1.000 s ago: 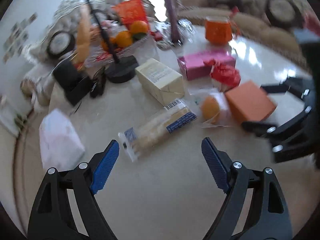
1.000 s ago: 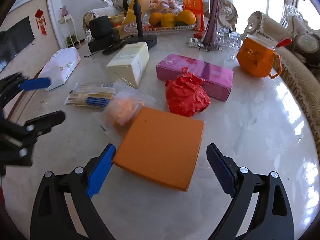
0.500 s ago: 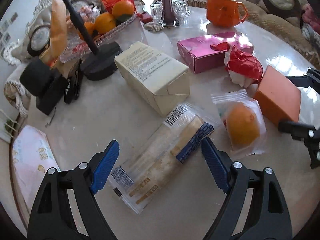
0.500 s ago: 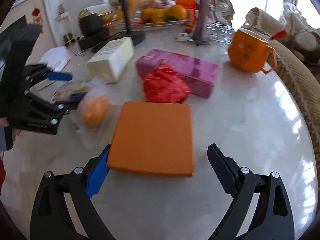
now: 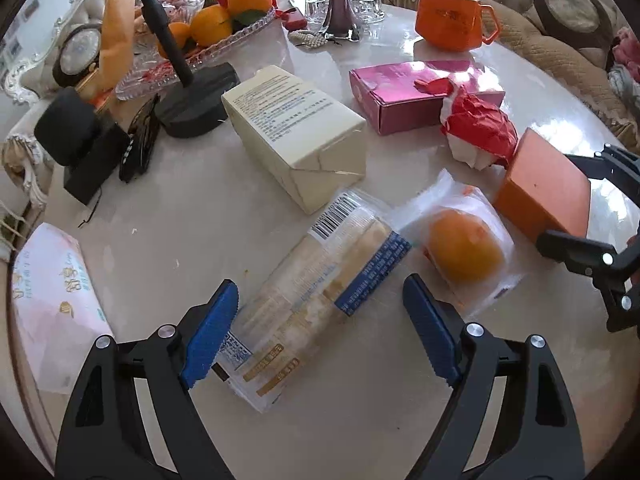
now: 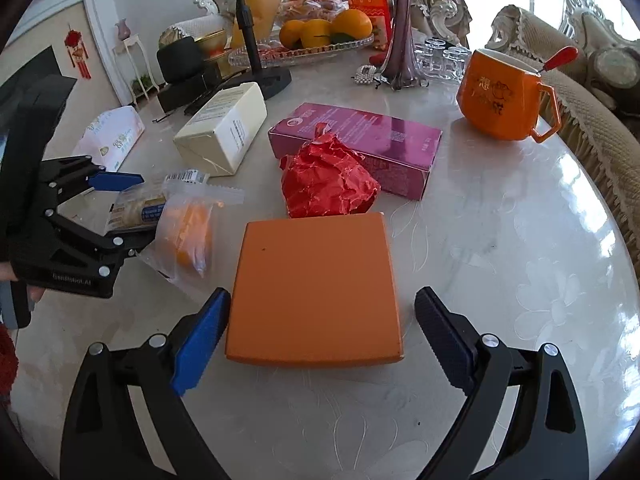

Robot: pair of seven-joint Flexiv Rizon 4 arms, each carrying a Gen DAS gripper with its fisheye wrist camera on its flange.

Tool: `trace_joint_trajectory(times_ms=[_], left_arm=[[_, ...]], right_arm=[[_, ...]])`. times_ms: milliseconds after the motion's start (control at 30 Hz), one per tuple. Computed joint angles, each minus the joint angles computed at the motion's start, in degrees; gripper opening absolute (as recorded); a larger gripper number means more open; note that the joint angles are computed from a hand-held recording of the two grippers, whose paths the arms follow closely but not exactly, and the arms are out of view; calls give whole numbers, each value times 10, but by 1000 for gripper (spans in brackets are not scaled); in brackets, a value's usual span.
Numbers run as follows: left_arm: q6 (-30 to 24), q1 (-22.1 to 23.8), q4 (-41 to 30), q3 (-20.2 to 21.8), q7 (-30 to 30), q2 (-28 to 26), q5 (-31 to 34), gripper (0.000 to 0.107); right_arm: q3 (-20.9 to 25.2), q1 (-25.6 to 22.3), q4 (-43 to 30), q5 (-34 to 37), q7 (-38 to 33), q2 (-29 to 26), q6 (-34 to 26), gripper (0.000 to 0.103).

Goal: Collect trash
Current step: 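Grasp the bread snack packet with left tool while right tool grasps orange box, then carry snack packet and orange box over the wastebasket and open both tools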

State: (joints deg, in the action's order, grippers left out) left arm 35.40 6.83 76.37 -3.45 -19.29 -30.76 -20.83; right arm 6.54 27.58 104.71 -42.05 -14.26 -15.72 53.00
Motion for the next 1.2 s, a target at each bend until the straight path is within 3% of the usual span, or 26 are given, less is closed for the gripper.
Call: trace_joint_trajectory(times_ms=[67, 133, 233, 367, 433, 467, 533, 567, 600, 633, 667, 767, 867, 933, 1100, 1200], left_arm=[[-7, 0, 7, 3, -15, 7, -3, 71], [-37, 2, -2, 4, -31, 6, -6, 53], [-36, -1, 14, 6, -28, 20, 1, 43], [-2, -11, 32, 9, -16, 32, 19, 45], [63, -22, 55, 13, 2, 38, 37, 70], [92, -25, 65, 12, 10, 39, 43, 71], [89, -23, 61, 6, 14, 36, 36, 71], [67, -22, 48, 8, -5, 30, 31, 69], [28, -18, 30, 7, -20, 24, 24, 46], [-6, -8, 22, -3, -38, 20, 9, 38], [-3, -13, 26, 5, -41, 23, 6, 38], [21, -9, 64, 3, -55, 42, -20, 34], [55, -2, 115, 12, -110, 71, -59, 32], [64, 14, 159, 13, -115, 103, -98, 31], [14, 46, 295, 43, -42, 217, -214, 30], [36, 36, 371, 72, -1, 277, -234, 30]], right_arm=[[0, 0, 1, -2, 2, 1, 0, 87], [-3, -2, 10, -12, 15, 5, 17, 74], [-4, -5, 14, -17, 21, 7, 29, 69], [-3, -9, 19, -16, 25, 8, 44, 70], [-2, -8, 16, -14, 21, 7, 39, 70], [-2, -7, 13, -13, 17, 5, 33, 70], [-2, -6, 13, -14, 18, 6, 32, 69], [-3, -8, 16, -16, 20, 7, 40, 69], [-4, -11, 22, -18, 24, 8, 55, 69], [-5, -12, 25, -19, 26, 9, 64, 69], [-5, -13, 27, -20, 27, 9, 74, 68], [-14, -13, 40, -51, 50, 15, 102, 68], [-31, -17, 61, -108, 113, 26, 145, 68], [-25, -18, 73, -126, 135, 39, 137, 68], [4, -33, 143, -164, 197, 93, 204, 68], [28, -43, 189, -186, 241, 136, 229, 69]])
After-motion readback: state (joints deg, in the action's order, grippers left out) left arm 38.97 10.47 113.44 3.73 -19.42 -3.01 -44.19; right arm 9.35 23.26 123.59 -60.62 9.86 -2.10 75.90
